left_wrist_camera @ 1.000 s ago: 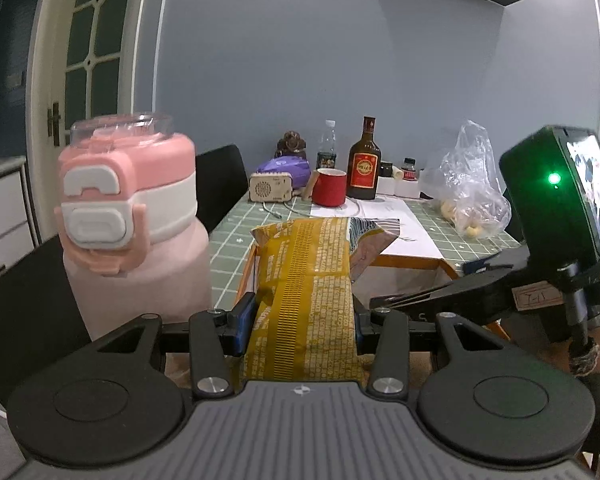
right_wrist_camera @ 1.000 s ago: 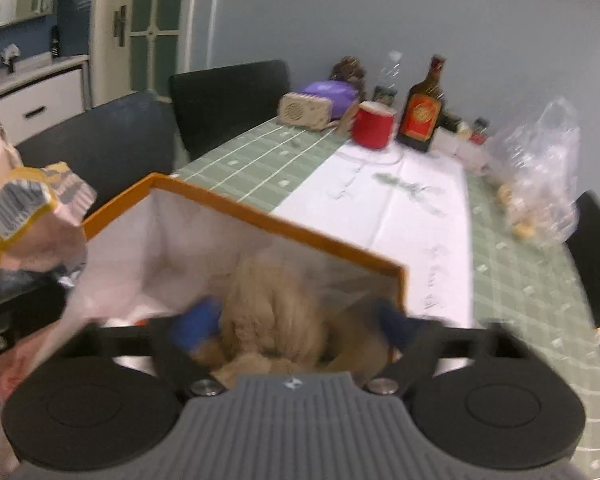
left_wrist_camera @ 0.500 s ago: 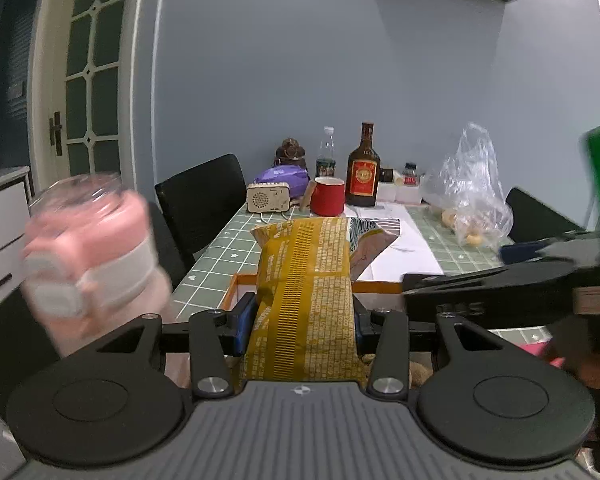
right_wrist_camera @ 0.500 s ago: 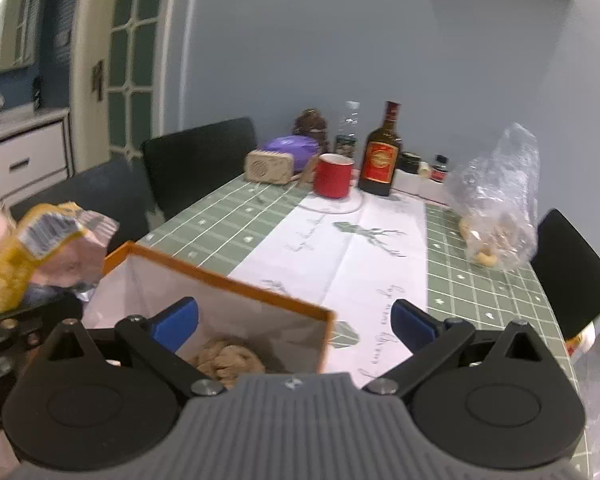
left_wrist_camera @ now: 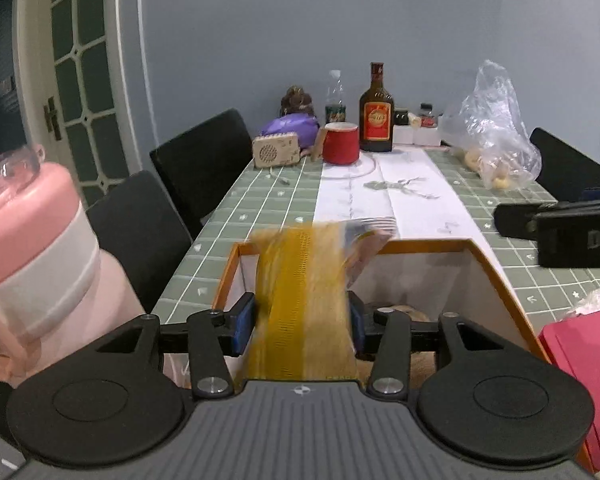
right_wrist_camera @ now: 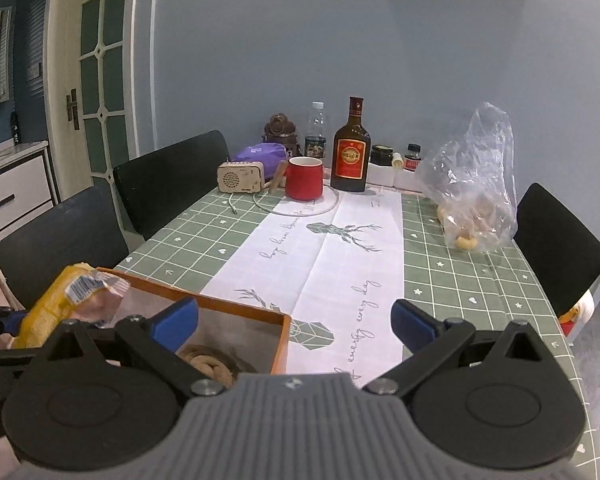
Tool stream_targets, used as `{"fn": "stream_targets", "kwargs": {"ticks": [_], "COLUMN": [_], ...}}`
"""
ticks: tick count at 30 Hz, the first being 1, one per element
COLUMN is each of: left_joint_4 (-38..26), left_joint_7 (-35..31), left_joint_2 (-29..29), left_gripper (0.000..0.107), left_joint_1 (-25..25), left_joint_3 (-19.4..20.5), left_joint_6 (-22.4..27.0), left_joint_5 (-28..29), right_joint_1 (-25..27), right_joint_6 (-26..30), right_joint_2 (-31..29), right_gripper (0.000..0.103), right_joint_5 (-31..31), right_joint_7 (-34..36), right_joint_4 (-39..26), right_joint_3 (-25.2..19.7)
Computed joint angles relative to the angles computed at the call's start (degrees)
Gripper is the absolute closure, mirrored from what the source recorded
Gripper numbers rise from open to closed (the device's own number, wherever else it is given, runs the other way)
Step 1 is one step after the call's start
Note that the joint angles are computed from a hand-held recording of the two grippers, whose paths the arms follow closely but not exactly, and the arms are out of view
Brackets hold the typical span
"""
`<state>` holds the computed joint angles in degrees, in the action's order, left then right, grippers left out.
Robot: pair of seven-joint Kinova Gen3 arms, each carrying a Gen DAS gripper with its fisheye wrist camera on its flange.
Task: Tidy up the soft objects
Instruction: 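Open the left gripper to drop the snack bag into the orange box, then move both grippers away from the box back toward the table items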
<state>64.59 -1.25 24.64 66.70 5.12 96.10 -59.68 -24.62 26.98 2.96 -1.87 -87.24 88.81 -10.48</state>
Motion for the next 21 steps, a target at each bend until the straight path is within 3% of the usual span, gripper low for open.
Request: {"fn": "stream_targets", "kwargs": {"ticks": [3, 4, 7, 21], "left_joint_4": [4.2, 4.6, 2.7, 1.1], "left_joint_7": [1.1, 1.3, 1.3, 1.0], "left_joint_2": [-1.1, -0.8, 1.1, 1.0], "left_gripper": [0.009, 0.007, 0.005, 0.005], "left_joint_1": [2.1, 3.0, 4.9, 5.7], "left_joint_3": [0.4, 0.3, 0.0, -0.3], "left_joint_6": [-2.9, -2.6, 0.4, 0.1], "left_joint_5": [-5.6, -7.4, -10.3, -10.0], "right_joint_1": [-0.8, -1.2, -1.6, -1.3], "right_joint_6": [0.0, 0.0, -0.2, -2.4], "right_joint_2": [0.1, 0.1, 0.1, -1.2], "right_gripper": [0.003, 0.003, 0.003, 0.003], "right_joint_5": [2.6, 3.8, 5.6, 6.8], "right_joint_7": [-1.7, -2.6, -4.2, -7.1], "right_joint_4": [0.2, 0.3, 0.4, 1.9], "right_joint_3": [0.0, 0.0, 0.0, -0.1]}}
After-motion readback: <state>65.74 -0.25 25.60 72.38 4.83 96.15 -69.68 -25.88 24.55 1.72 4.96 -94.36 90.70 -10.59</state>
